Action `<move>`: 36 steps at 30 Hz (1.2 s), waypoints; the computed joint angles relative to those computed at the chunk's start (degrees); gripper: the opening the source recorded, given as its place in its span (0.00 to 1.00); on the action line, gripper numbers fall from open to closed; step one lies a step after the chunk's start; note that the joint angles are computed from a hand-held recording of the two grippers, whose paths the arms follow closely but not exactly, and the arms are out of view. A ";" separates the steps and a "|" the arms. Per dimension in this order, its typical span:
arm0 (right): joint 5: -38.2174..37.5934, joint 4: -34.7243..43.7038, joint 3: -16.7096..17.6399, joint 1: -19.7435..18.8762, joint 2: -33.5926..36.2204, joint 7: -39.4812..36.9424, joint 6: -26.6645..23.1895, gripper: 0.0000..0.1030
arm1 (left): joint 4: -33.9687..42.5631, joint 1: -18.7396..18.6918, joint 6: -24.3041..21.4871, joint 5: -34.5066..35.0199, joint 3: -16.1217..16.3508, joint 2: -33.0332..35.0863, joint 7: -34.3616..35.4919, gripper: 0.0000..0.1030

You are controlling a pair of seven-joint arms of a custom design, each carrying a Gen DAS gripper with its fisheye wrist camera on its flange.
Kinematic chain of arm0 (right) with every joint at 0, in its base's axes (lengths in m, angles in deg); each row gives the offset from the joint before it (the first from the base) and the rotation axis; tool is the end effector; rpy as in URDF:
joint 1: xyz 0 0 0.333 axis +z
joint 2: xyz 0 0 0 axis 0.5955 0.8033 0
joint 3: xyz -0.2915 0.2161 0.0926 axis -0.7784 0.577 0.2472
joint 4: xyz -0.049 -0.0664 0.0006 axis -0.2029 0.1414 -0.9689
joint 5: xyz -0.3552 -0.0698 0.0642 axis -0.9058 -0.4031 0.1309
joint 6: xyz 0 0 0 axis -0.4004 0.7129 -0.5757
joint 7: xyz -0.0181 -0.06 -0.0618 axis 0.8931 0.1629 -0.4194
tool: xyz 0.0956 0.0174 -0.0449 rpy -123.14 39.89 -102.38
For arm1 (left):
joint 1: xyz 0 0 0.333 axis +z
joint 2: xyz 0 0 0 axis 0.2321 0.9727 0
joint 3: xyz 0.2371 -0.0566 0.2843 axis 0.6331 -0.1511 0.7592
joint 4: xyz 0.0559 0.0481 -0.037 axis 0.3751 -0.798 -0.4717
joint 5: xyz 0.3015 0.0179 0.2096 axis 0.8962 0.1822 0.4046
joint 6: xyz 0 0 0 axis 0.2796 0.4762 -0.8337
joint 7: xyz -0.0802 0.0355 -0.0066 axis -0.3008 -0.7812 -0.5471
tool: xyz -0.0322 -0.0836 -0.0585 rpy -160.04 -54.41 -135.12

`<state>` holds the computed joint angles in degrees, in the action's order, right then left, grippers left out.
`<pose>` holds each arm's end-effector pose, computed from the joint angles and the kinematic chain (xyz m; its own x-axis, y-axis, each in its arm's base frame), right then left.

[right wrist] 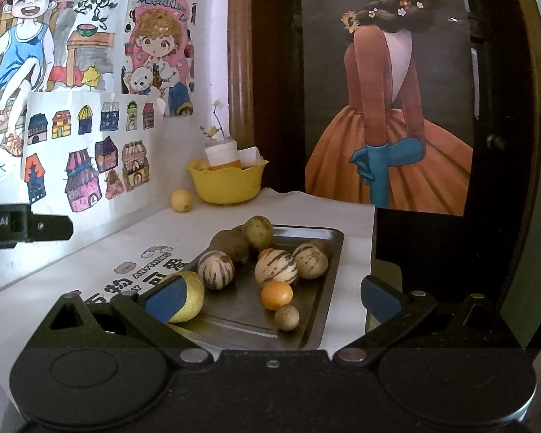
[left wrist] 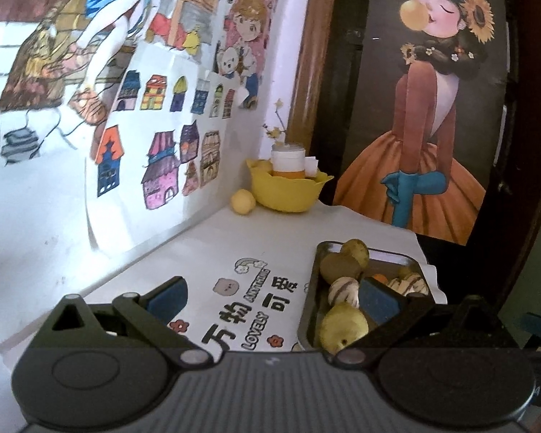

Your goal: Organize fruits

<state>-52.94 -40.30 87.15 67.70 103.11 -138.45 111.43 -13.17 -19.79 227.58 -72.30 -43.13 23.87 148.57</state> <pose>0.6122 0.3200 0.3938 -0.4010 -0.9146 -0.0523 -0.2991 0.1847 -0.9362 0.7298 -0.4755 0.4141 -0.4436 -0.8859 0.1358 -0.4047 0.0628 -0.9123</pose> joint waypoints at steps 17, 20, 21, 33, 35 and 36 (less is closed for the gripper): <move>-1.84 0.48 0.15 1.28 0.14 1.65 -3.84 0.99 | -9.55 -2.61 5.98 -2.34 6.61 -3.81 -4.05 1.00; -1.93 0.65 0.17 1.29 0.28 1.36 -3.88 0.99 | -10.62 -2.32 6.46 -2.90 5.95 -4.25 -3.50 1.00; -1.89 0.69 0.17 1.25 0.32 1.37 -3.81 0.99 | -10.97 -2.34 6.60 -3.17 5.94 -4.37 -3.41 1.00; -1.13 0.64 0.29 1.99 0.68 1.36 -5.04 0.99 | -16.92 -5.79 9.10 -7.75 12.30 -6.08 -5.71 1.00; -1.11 0.61 0.30 1.97 0.74 1.70 -4.58 0.99 | -18.03 -6.07 9.62 -8.43 12.57 -6.43 -5.60 1.00; -1.22 0.35 0.28 2.02 0.66 2.07 -4.49 0.99 | -18.50 -6.28 9.75 -8.79 12.78 -6.58 -5.50 1.00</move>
<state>-54.16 -39.95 87.44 69.71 103.77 -136.37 106.94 -31.66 -26.07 237.33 -81.09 -30.35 17.29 143.07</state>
